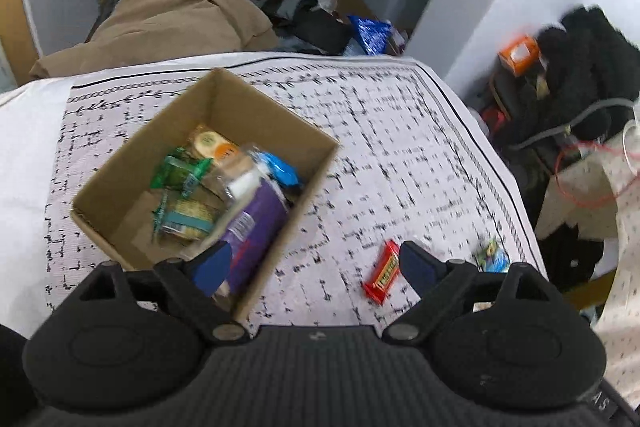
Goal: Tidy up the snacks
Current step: 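Move both tools back over the remaining snacks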
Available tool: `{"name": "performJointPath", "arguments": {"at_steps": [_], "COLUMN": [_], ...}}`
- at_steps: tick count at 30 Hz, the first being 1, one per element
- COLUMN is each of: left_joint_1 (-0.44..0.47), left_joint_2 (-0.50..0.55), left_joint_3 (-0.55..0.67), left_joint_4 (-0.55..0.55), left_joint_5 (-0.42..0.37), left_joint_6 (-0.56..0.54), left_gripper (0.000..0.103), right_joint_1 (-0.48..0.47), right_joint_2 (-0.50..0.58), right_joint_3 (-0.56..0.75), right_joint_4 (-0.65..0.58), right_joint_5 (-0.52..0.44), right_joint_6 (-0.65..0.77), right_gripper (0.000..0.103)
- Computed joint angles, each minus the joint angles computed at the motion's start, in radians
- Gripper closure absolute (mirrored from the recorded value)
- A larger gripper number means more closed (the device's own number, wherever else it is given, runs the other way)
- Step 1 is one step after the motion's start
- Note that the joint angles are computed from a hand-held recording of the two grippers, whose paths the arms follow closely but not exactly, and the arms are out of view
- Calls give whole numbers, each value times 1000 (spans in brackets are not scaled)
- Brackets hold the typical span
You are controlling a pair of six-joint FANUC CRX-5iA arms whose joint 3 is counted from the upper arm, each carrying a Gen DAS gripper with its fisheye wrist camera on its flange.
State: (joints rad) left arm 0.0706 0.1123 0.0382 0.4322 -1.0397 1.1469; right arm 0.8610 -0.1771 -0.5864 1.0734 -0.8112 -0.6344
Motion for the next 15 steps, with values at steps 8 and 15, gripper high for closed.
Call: {"name": "performJointPath", "arguments": {"at_steps": [8,15], "left_joint_1": [-61,-115], "left_joint_2": [-16,-5], "left_joint_3": [-26,-3], "left_joint_4": [14,-63], "left_joint_5": [-4,15], "left_joint_6": [-123,-91], "left_gripper": [13,13], "right_joint_1": [-12,-30], "right_joint_2": [-48,-76], "right_joint_3": [-69,-98], "right_joint_4": [3,-53], "right_joint_5": [-6,-12], "right_joint_6": [-32,0], "right_gripper": [21,20]}}
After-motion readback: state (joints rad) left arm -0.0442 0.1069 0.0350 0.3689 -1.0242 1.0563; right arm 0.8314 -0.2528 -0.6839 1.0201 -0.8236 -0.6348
